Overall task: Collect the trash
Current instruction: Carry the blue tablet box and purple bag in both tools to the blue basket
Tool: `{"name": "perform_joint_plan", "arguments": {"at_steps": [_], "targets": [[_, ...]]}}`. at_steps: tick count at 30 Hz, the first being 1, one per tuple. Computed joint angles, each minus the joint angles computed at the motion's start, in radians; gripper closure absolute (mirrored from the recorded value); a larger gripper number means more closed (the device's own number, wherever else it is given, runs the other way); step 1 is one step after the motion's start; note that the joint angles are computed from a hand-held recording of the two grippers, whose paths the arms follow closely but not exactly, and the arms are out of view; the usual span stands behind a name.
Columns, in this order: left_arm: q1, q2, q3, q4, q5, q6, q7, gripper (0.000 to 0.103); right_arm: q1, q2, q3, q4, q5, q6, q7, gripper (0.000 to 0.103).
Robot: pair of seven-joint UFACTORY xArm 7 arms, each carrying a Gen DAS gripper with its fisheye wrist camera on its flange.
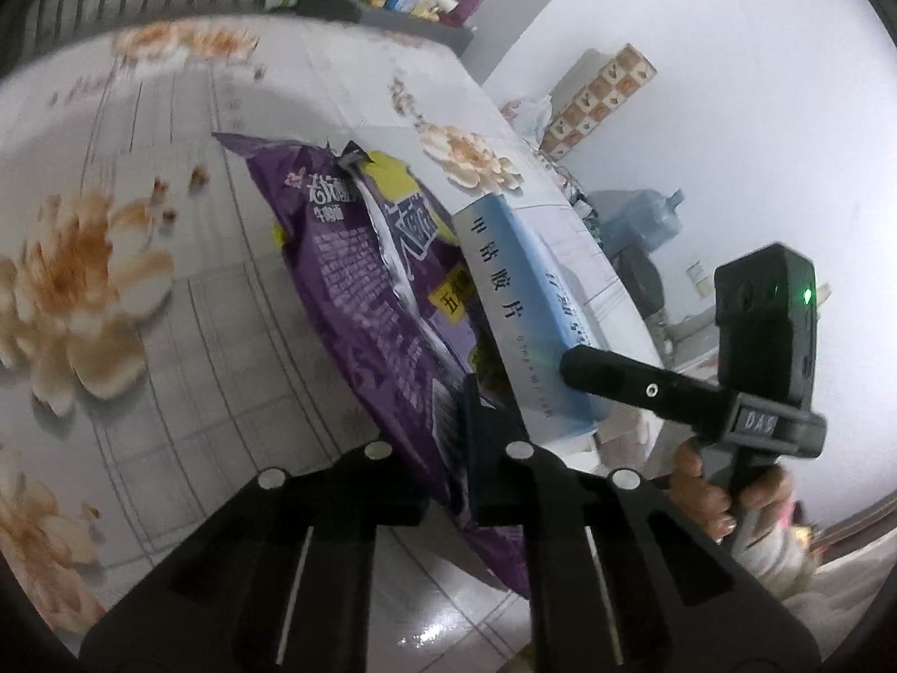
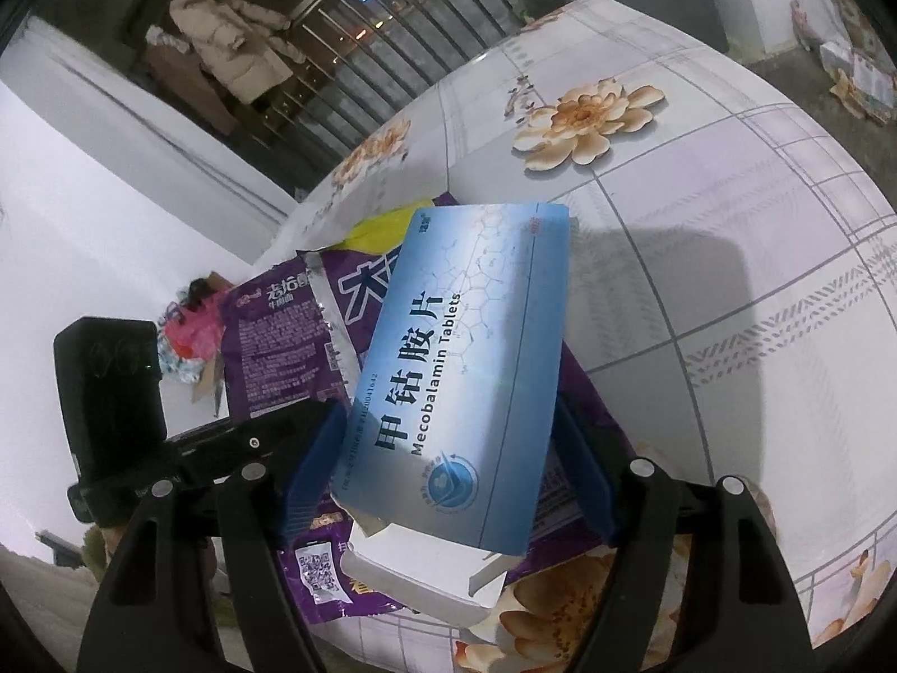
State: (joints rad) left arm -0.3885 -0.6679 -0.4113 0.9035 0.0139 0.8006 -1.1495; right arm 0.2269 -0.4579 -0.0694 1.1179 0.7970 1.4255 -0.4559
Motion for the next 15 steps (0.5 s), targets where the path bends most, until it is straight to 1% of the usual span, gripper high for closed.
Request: {"name": "perform_joint_plan", "arguments": {"at_steps": [3,7,12,15], "targets": [[0.014,0.006,-0.017,0.038,0.037,0.049,0.015,0.100,-0.002,-0.001,-0.010,0.005,0.021,-0.002,0.004,0.032],[0.038,0.039,-0.041,0.116,0.090,0.087,0.038,0.102,-0.007,-0.007,-0.033,0.022,0.064,-0.012,-0.002,0.032],[0.064,0.123,-0.058,0.242,0.152,0.092,0.087,0.103,-0.024,-0.010,-0.078,0.054,0.131,-0.029,-0.013,0.032],[0.077,0.225,-0.075,0.356,0.203,0.078,0.125,0.103,-0.042,-0.010,-0.103,0.078,0.158,-0.053,-0.020,0.032]]}}
